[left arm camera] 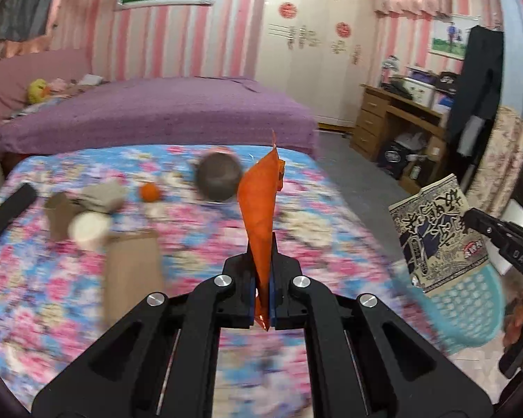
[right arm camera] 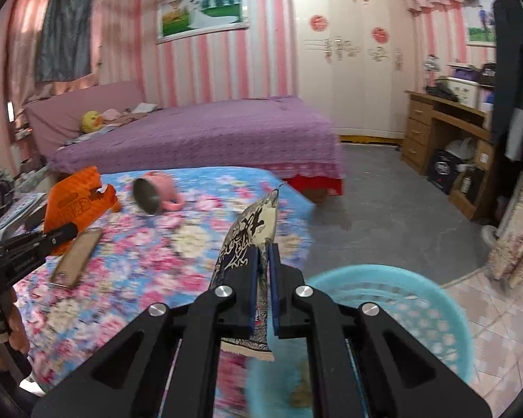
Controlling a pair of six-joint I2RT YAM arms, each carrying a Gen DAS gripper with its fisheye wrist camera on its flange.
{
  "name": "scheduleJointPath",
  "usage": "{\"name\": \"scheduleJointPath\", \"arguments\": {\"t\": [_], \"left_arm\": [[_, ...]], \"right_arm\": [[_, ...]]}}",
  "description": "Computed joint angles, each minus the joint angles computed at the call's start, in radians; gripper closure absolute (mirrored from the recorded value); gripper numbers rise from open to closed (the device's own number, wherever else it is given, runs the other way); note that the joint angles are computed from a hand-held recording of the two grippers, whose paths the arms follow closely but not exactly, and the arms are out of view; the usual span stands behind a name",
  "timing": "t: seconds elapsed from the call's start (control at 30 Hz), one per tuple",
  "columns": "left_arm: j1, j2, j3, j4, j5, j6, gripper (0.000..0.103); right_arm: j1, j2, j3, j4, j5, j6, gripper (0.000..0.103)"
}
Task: Collect trash
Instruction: 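Carry the orange packet and printed bag over the basket with both tools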
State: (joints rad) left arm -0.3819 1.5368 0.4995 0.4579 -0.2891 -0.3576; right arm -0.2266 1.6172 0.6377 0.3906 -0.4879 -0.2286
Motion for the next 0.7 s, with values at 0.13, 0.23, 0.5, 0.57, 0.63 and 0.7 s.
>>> {"name": "scheduleJointPath", "arguments": {"t": [0.13,0.23,0.5,0.57,0.63,0.7], "left_arm": [[-0.119,0.119,0.087,0.025,-0.042,-0.023,0.100],[-0.187,0.200,0.152,0.031,-0.053,-0.032,0.100],[-0.336,0.404,0.377,-0.040,-0.094,-0.050,0.100],[-0.364,0.447,0.435,-0.061,-0.101,-0.044,0.100],[-0.388,0.482,0.489,-0.085,-0.109,-0.042,0.100],[-0.409,0.519,0.544,-0.105,-0.112,-0.041,0.100]], "right_arm": [[-0.146,0.027,0.032,-0.016,-0.051,-0.042,0.097],[-0.225,0.065,0.063,-0.025,-0.067,-0.073,0.097],[-0.383,0.215,0.157,-0.033,-0.059,-0.152,0.097],[-0.398,0.246,0.176,-0.036,-0.055,-0.152,0.097],[-0.416,0.274,0.197,-0.040,-0.058,-0.148,0.097],[-0.428,0.283,0.206,-0.043,-0.073,-0.131,0.097]]}}
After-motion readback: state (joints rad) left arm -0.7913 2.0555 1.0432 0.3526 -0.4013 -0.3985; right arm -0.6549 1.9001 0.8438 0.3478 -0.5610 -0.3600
